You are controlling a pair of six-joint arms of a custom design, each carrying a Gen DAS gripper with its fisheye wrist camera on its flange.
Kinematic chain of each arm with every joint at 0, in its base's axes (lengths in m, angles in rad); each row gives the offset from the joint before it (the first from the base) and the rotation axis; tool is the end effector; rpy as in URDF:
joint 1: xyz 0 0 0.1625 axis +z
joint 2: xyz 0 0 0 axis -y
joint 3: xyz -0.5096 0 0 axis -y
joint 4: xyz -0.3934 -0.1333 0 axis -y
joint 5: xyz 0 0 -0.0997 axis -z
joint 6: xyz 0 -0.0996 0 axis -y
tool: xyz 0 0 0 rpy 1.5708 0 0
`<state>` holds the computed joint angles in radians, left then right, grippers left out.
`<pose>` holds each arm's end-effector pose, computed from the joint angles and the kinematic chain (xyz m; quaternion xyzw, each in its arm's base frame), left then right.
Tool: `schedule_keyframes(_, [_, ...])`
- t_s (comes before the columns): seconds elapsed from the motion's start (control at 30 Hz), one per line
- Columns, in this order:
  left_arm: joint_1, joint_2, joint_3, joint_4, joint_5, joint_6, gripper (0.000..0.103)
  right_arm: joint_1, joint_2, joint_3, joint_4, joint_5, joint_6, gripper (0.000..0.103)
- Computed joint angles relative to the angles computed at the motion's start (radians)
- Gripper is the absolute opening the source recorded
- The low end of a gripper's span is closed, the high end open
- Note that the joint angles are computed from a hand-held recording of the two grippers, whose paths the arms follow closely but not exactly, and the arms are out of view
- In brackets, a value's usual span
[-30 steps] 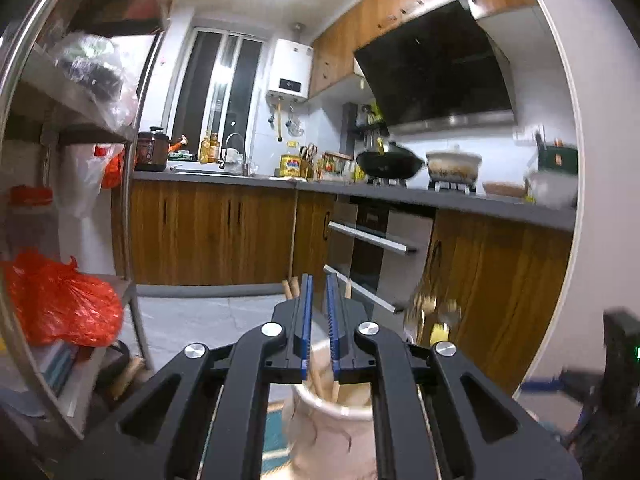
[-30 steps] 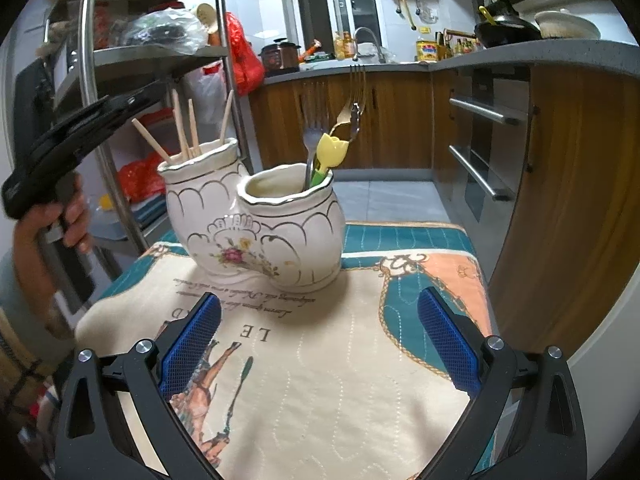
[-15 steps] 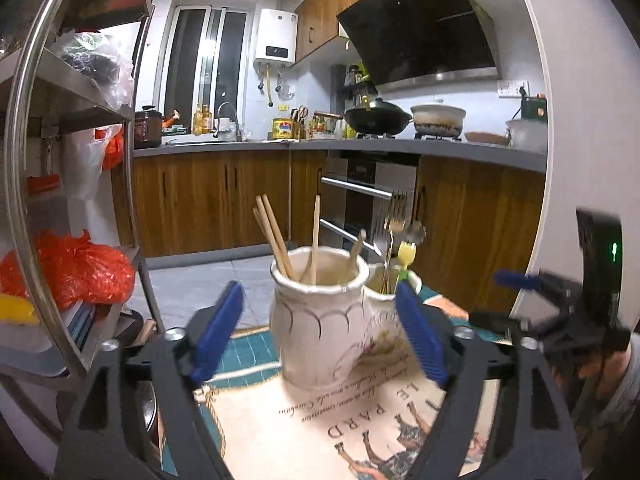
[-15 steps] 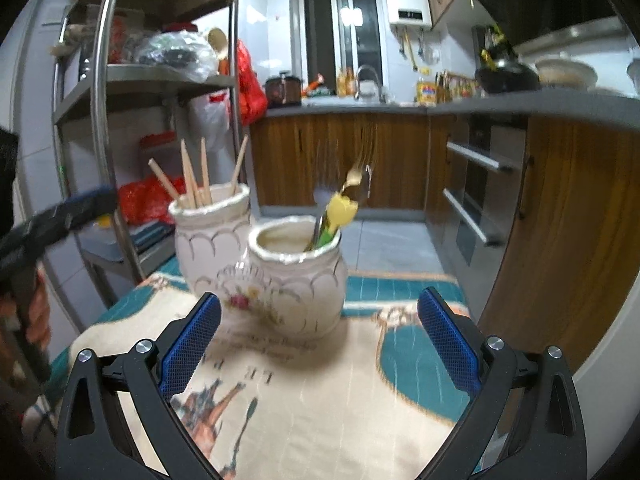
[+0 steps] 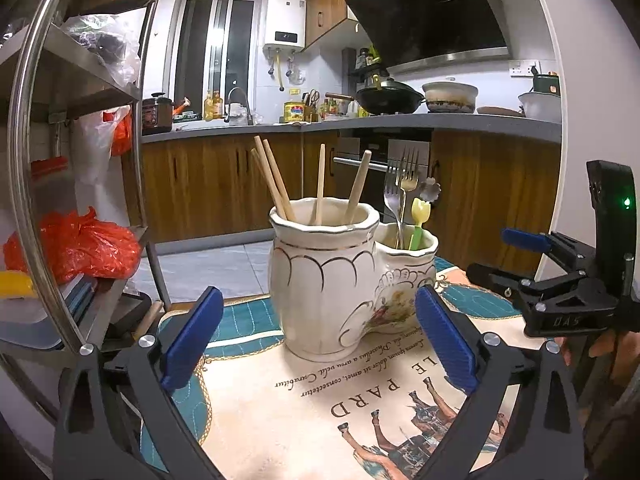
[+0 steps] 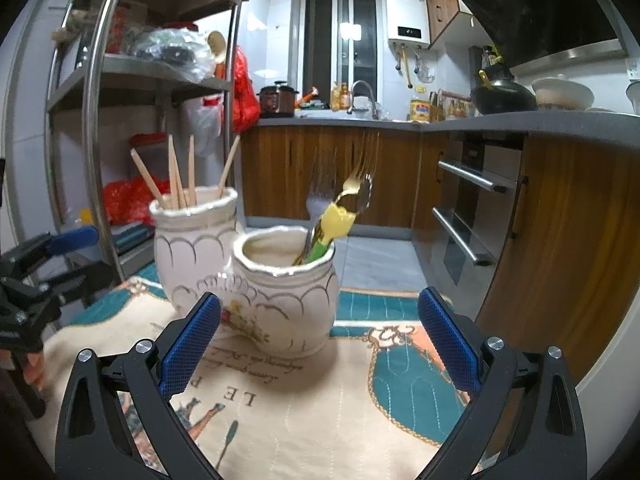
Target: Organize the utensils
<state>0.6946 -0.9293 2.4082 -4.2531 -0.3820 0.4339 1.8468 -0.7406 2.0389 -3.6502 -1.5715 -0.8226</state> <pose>-0.1717 -0.4368 0.2588 0.1647 0.7347 -0.5588 0.3475 0.2979 -0.5630 0.1269 0.4827 -0.7887 0.3665 0.1031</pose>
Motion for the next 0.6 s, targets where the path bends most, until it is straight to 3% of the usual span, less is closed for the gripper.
schedule_keyframes(0.6, [-0.004, 0.012, -0.011, -0.031, 0.015, 0.031, 0.097, -0.01, -0.005, 0.009, -0.015, 0.014, 0.021, 0.098])
